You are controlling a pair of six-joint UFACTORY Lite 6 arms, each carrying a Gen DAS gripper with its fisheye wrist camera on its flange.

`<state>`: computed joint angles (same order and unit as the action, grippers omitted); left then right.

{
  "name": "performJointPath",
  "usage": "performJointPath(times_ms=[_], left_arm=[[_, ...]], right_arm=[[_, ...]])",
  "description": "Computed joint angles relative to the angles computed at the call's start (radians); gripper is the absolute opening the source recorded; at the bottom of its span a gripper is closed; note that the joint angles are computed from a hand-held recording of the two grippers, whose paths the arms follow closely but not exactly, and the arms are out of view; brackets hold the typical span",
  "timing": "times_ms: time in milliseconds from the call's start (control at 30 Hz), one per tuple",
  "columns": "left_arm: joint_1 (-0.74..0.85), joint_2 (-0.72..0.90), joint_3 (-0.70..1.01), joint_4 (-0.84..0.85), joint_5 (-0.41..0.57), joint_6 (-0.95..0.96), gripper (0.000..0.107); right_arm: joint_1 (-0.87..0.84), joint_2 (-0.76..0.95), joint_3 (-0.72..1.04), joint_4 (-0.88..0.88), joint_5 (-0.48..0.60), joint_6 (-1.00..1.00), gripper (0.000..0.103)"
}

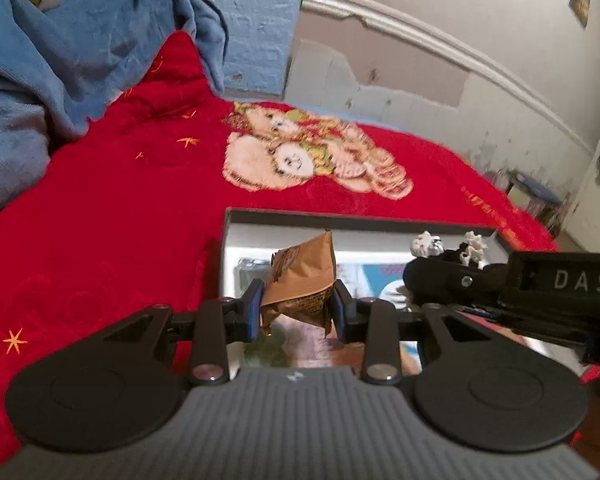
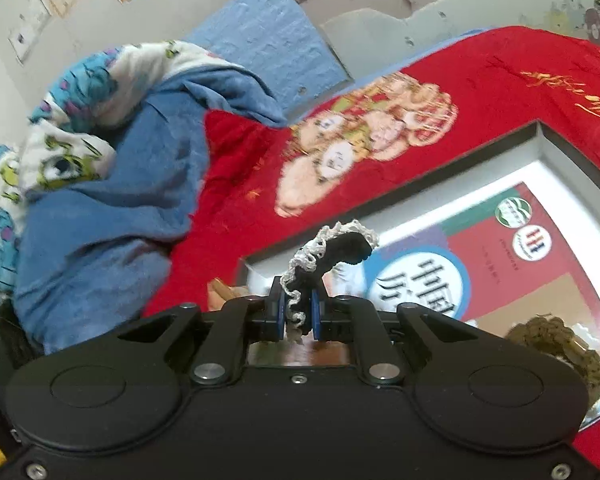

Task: Organize objects
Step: 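Carry the candy and black scrunchie up over the black box with both grippers, then lower the candy and black scrunchie into the box and open both grippers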

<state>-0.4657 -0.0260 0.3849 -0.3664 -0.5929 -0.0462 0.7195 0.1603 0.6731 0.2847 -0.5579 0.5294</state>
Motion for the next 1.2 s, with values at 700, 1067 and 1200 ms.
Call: performJointPath(times_ms=[700, 1067, 1200], left_arm=[[-0.023, 0.039, 0.041, 0.010, 0.110, 0.033, 0.040], [0.002, 0.029, 0.077, 0.135, 0.222, -0.058, 0.042], [-0.018, 0.036, 0.091, 0.099, 0.238, -0.026, 0.042]], right_arm=[[-0.083, 0.083, 0.047, -0.343, 0.116, 0.365, 0.013], [-0.096, 0.114, 0.077, -0.377, 0.164, 0.406, 0.013], [-0.107, 0.124, 0.079, -0.412, 0.163, 0.440, 0.013]])
